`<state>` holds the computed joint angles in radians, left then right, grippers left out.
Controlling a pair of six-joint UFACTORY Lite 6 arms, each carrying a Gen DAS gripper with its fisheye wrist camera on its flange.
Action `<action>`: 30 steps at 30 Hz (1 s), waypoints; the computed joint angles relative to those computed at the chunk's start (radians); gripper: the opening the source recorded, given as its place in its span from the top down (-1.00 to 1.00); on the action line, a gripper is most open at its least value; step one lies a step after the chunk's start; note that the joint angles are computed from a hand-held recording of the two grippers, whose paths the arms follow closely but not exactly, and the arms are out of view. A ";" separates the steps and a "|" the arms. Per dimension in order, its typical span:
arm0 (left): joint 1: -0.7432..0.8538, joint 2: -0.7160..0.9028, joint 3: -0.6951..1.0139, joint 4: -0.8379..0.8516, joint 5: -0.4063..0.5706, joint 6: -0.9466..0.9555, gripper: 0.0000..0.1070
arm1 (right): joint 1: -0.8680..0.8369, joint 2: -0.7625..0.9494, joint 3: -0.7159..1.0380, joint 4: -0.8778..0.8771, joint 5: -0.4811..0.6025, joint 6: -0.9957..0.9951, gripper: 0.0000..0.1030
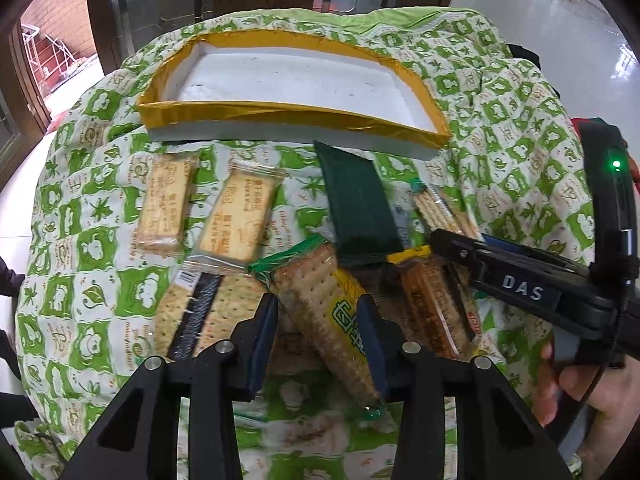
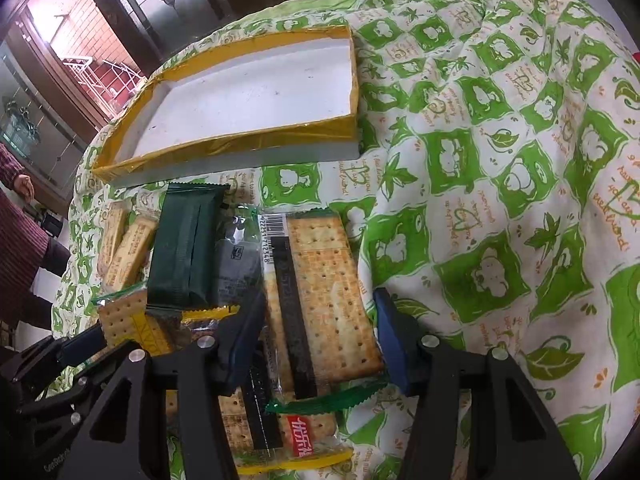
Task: Organize snacks
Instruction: 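Grasp the wafer-stick pack with the left tool while the right tool grasps a yellow WEIDAN pack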
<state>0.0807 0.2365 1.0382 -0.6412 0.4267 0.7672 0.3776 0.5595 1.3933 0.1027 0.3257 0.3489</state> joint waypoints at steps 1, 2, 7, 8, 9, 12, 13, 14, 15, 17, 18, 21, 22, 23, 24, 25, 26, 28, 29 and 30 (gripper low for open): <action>-0.003 -0.003 -0.001 -0.013 0.004 0.006 0.19 | 0.000 0.002 0.001 0.002 0.000 0.000 -0.06; -0.005 -0.006 -0.002 -0.025 0.007 0.013 0.19 | -0.001 0.003 0.002 0.002 0.000 0.000 -0.06; -0.005 -0.005 -0.012 -0.106 0.052 0.067 0.19 | -0.002 0.011 0.009 0.000 0.005 0.007 -0.13; -0.009 -0.007 -0.019 -0.107 0.050 0.068 0.19 | -0.002 0.012 0.010 0.001 0.006 0.007 -0.14; -0.021 -0.006 -0.029 -0.101 0.038 0.062 0.19 | -0.002 0.013 0.010 -0.003 0.007 0.012 -0.15; -0.041 0.004 -0.052 -0.098 0.009 0.049 0.13 | 0.008 0.026 0.023 -0.034 0.014 0.045 -0.17; -0.042 0.004 -0.058 -0.110 0.003 0.058 0.12 | 0.010 0.034 0.031 -0.036 0.021 0.047 -0.18; -0.042 0.004 -0.062 -0.121 0.000 0.066 0.11 | 0.015 0.046 0.044 -0.044 0.028 0.058 -0.19; -0.041 0.005 -0.063 -0.128 0.000 0.071 0.11 | 0.016 0.053 0.052 -0.044 0.034 0.058 -0.19; -0.038 0.007 -0.065 -0.138 0.003 0.069 0.11 | 0.022 0.059 0.058 -0.064 0.037 0.077 -0.19; -0.042 0.006 -0.070 -0.139 -0.001 0.068 0.11 | 0.025 0.062 0.062 -0.074 0.039 0.086 -0.19; -0.050 -0.021 -0.101 -0.168 -0.018 0.094 0.11 | 0.032 0.063 0.063 -0.100 0.038 0.109 -0.06; -0.046 -0.035 -0.116 -0.211 -0.019 0.135 0.11 | 0.035 0.063 0.064 -0.111 0.038 0.120 -0.05; -0.038 -0.047 -0.127 -0.261 -0.011 0.187 0.11 | 0.040 0.065 0.067 -0.129 0.038 0.138 -0.04; -0.031 -0.061 -0.139 -0.308 -0.006 0.232 0.12 | 0.041 0.065 0.066 -0.136 0.036 0.147 -0.04; -0.023 -0.074 -0.146 -0.344 0.002 0.268 0.14 | 0.041 0.064 0.066 -0.133 0.034 0.149 -0.03; -0.020 -0.080 -0.147 -0.362 0.005 0.286 0.17 | 0.039 0.057 0.057 -0.124 0.029 0.142 -0.03; -0.013 -0.076 -0.138 -0.392 0.021 0.314 0.17 | 0.038 0.059 0.059 -0.126 0.028 0.150 -0.03; -0.012 -0.076 -0.137 -0.395 0.024 0.316 0.17 | 0.036 0.057 0.056 -0.119 0.027 0.144 -0.02; -0.017 -0.074 -0.137 -0.389 0.019 0.314 0.17 | 0.030 0.049 0.043 -0.110 0.022 0.132 -0.02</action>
